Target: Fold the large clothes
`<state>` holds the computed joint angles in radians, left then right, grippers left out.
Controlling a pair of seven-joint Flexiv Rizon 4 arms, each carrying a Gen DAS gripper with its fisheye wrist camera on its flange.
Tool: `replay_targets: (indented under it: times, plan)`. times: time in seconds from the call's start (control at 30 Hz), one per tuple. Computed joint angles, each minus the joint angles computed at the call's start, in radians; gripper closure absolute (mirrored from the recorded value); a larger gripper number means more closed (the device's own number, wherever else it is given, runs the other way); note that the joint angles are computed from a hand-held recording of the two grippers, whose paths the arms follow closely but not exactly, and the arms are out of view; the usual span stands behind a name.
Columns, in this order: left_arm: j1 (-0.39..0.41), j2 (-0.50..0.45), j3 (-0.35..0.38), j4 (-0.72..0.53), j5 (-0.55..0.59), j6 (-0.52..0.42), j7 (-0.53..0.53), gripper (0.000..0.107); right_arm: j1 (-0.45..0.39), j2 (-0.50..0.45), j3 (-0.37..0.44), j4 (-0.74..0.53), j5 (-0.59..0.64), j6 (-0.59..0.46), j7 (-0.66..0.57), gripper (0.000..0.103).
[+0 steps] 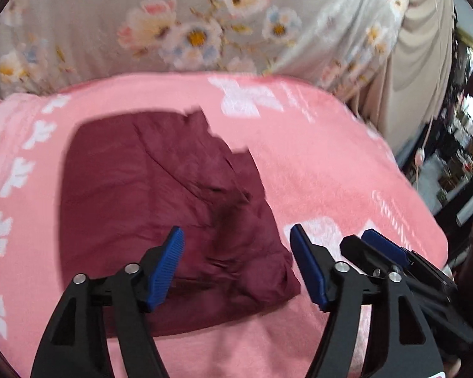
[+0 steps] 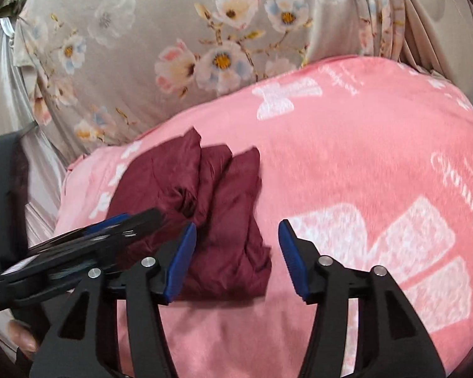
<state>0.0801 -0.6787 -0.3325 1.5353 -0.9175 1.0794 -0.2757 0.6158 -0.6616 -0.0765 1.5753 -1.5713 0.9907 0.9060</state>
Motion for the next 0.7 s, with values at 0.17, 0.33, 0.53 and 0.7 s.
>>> replay_targets:
  times: [0.17,0.33,0.53,0.7]
  plan:
    - [-0.013,-0.023,0.062,-0.062,0.012,0.149,-0.100,0.033,-0.033,-0.080,-0.013,-0.139,0.012,0.140,-0.078,0.041]
    - [-0.038,-0.106,0.184,-0.187,0.182,0.095,-0.368,0.034,-0.048,-0.237,0.000,-0.334,0.250,0.218,-0.327,0.043]
    - [-0.034,-0.148,0.208,-0.235,0.316,0.047,-0.485,0.035,0.019,-0.200,-0.142,-0.255,0.199,0.340,-0.192,0.098]
    - [-0.022,-0.156,0.189,-0.220,0.407,0.025,-0.524,0.036,0.073,-0.089,-0.137,-0.073,0.131,0.196,-0.087,0.099]
